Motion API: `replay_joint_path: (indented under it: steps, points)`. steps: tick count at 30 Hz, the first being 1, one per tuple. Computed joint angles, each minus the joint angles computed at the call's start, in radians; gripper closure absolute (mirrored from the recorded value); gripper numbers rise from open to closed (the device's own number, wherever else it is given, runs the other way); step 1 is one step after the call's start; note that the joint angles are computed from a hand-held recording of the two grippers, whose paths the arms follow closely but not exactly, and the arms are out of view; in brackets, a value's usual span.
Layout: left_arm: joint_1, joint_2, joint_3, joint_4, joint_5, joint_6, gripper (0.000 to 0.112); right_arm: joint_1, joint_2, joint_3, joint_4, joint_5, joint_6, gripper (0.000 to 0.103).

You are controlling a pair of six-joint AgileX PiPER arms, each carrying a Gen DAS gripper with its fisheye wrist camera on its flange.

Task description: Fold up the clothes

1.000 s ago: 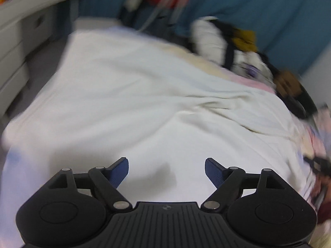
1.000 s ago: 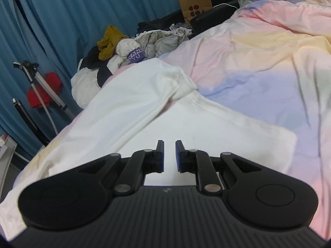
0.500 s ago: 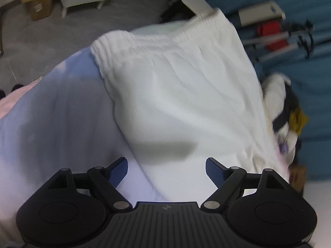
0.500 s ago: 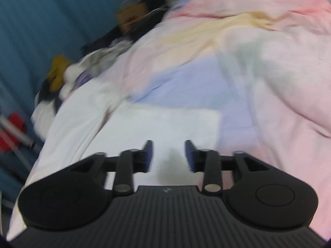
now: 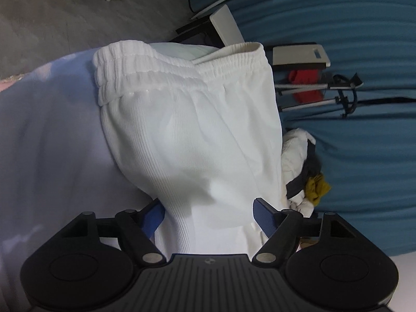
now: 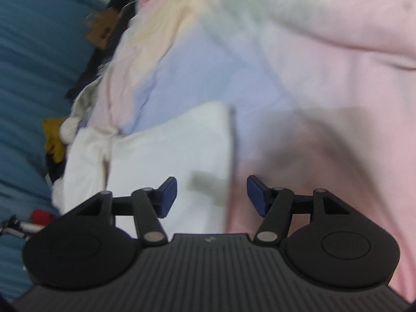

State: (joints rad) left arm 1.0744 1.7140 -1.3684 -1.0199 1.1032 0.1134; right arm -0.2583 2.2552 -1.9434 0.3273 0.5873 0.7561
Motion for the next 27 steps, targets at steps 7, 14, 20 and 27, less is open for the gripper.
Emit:
replay_joint_path:
  steps: [7,14,20,27]
  points:
    - [-0.011,0.024,0.023,-0.035,-0.017,-0.005,0.046,0.051,0.093,-0.155,-0.228,0.002,0.098,0.083]
    - [-0.008,0.052,0.039,-0.072,-0.034,-0.026,0.056,0.068,0.043,-0.093,-0.284,-0.120,0.097,0.094]
    - [-0.032,0.052,0.042,-0.055,-0.082,-0.048,0.104,0.088,-0.012,-0.022,-0.431,-0.186,0.206,0.095]
    - [-0.023,-0.066,0.125,-0.106,-0.153,0.046,0.109,0.068,-0.070,0.089,-0.460,-0.274,0.286,0.096]
